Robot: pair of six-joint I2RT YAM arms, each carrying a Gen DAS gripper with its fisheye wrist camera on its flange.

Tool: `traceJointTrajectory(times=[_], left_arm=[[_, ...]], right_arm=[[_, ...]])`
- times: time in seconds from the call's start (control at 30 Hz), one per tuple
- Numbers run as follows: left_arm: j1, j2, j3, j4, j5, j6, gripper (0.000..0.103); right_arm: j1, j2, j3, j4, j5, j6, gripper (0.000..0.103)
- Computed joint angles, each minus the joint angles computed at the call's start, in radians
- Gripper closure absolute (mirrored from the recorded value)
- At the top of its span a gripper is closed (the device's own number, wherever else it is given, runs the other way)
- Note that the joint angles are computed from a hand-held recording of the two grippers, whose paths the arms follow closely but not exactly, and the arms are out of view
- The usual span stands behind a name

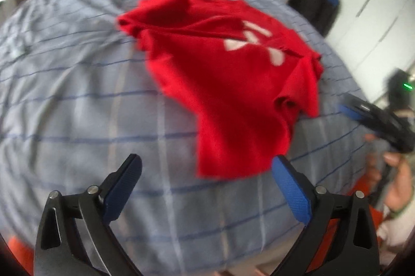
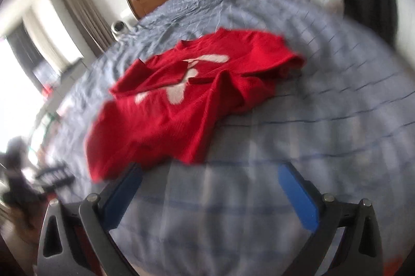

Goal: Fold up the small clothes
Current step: 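Grasp the red sweater hem with the right tool while the left tool approaches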

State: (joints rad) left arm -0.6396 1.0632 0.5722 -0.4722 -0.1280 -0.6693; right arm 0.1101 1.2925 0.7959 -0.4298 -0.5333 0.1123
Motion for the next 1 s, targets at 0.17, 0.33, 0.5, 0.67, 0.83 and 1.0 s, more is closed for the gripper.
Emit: traceJointTrajectory(times=[0.17, 0.33, 0.5, 0.67, 0.83, 1.0], left_arm=[[-0.01, 0.048, 0.005, 0.049, 0.035, 0.025, 0.005], [-0.052, -0.132, -0.037, -0.091, 0.002, -0.036, 0.005], [0.023, -0.213, -0.092, -0.106, 0.059, -0.009, 0.005], [0.126, -0.08, -0.094, 0.06, 0.167, 0.082, 0.006], [0.027, 0.134, 0.047, 0.198, 0.205, 0.138, 0.028], [-0.115, 0.207, 0.175, 0.21, 0.217, 0.212, 0.03]], right_arm=[[0.02, 0.308, 0.103, 0.096, -0.207, 0.027, 0.075], [-0.026, 0.127, 0.064, -0.097, -0.235, -0.117, 0.097], [-0.286, -0.087, 0.041, -0.396, -0.207, -0.382, 0.097], [-0.372, -0.02, 0.006, -0.382, -0.258, -0.37, 0.097], [-0.353, 0.038, -0.055, -0.221, -0.233, -0.211, 0.097], [-0.356, 0.017, -0.08, -0.184, -0.219, -0.19, 0.097]])
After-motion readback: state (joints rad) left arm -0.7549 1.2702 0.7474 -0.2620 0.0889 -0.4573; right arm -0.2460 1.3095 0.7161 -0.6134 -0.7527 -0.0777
